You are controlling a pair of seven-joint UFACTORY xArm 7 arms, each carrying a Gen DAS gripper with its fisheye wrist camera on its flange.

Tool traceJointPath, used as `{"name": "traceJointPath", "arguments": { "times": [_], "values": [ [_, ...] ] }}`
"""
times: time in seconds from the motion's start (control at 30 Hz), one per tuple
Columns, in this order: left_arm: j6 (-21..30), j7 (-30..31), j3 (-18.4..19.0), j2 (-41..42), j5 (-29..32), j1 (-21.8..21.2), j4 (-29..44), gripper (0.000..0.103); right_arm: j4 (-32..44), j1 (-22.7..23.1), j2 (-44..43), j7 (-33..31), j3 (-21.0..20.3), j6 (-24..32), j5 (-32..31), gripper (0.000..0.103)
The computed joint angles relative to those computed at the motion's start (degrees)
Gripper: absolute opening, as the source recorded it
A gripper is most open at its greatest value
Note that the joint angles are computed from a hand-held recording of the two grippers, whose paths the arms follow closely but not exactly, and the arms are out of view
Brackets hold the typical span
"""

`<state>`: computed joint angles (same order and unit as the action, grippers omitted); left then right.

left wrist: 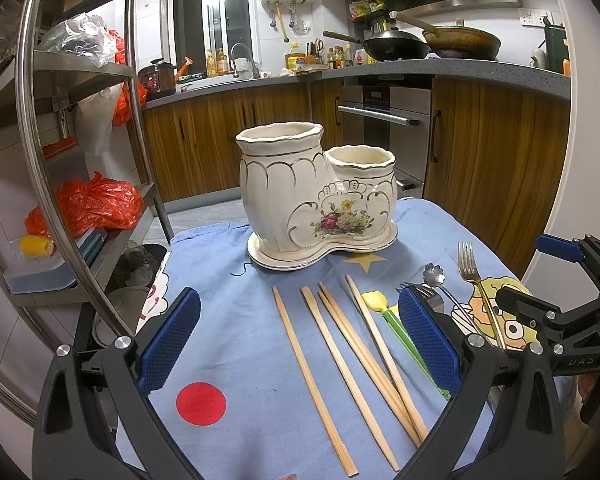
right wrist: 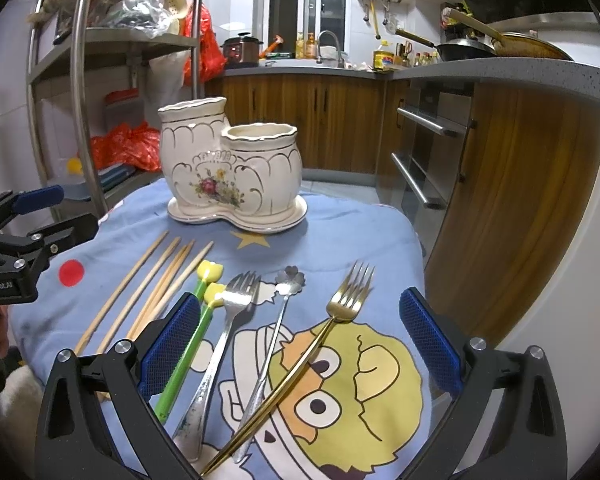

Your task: Organize utensils

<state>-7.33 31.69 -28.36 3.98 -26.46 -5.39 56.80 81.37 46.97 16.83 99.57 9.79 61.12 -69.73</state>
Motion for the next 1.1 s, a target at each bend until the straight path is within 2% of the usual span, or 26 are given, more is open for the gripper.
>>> {"name": "traceJointPath", "arguments": {
  "times": [0.3, 0.4, 0.43, 0.73, 1.1],
  "values": [
    [-0.01, -2.43, 1.37, 0.10, 2.69, -0.90, -0.08, 0.098, 0.22, 0.18, 0.14, -0.18, -0.06, 0.43, 0.08, 0.099],
    [-0.03, -1.13, -1.18, 0.21, 1.37, 1.41, 0.02, 0.098, 0.10, 0.13, 0.08, -0.20, -0.07, 0.48, 0.21, 0.099],
    [-0.02, -1.85, -0.04, 0.15, 2.14, 0.41, -0.04, 0.098, 0.03, 0.11, 0.03, -0.21, -0.06, 0.49, 0.24, 0.099],
    [0.04, -3.04, 0.69, 0.13, 3.35, -0.10, -0.09, 0.098, -0.18, 0.00, -0.13, -0.26, 0.04, 0.53, 0.18, 0.099],
    [0.12, -2.04, -0.85, 0.20, 2.40, 1.34, 0.03, 0.098, 0.02, 0.08, 0.00, -0.32, 0.04, 0.57, 0.21, 0.099]
  ]
}}
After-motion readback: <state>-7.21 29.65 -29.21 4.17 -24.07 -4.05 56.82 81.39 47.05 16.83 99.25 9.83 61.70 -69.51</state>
